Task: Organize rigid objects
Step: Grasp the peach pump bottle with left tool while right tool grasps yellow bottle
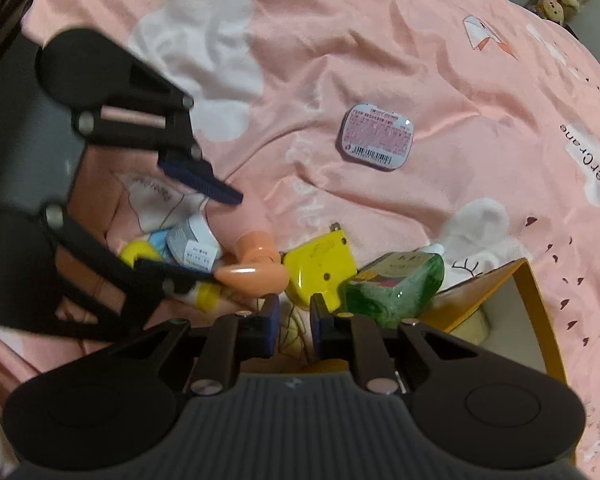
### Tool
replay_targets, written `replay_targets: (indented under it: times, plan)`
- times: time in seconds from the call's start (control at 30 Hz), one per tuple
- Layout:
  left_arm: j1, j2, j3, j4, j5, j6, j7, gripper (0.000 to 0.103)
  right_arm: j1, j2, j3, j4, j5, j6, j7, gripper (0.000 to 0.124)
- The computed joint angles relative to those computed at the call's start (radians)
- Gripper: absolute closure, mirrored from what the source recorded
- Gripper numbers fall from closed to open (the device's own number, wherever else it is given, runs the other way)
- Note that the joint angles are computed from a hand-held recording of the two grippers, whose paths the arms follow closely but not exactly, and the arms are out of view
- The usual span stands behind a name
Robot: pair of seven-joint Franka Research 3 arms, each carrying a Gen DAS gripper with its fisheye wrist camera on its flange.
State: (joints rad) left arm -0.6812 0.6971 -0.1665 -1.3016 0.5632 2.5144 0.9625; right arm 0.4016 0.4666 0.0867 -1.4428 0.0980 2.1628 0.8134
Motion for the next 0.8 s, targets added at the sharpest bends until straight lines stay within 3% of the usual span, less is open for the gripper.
replay_targets:
  times: [0.3,0.43,0.6,0.8]
  plan:
    - [-0.077,0.079,0.063,0.12,0.128,-0.078,0.049,0.046,0.008,0.007,-0.002,0.001,0.002,0.003,0.027,0.109]
    - [-0.096,0.106,0.085,0.156,0.162,-0.095,0.03,0.064,0.01,0.004,-0.005,-0.003,-0.008,0.013,0.04,0.109]
    - [-0.107,0.053,0.116,0.081,0.22,-0.056,-0.099,0.073,0.022,-0.01,-0.018,-0.029,-0.04,0.062,0.095,0.108]
    - [-0.121,-0.006,0.137,0.014,0.307,-0.054,-0.327,0.074,0.013,-0.019,-0.015,-0.046,-0.031,0.098,0.149,0.108]
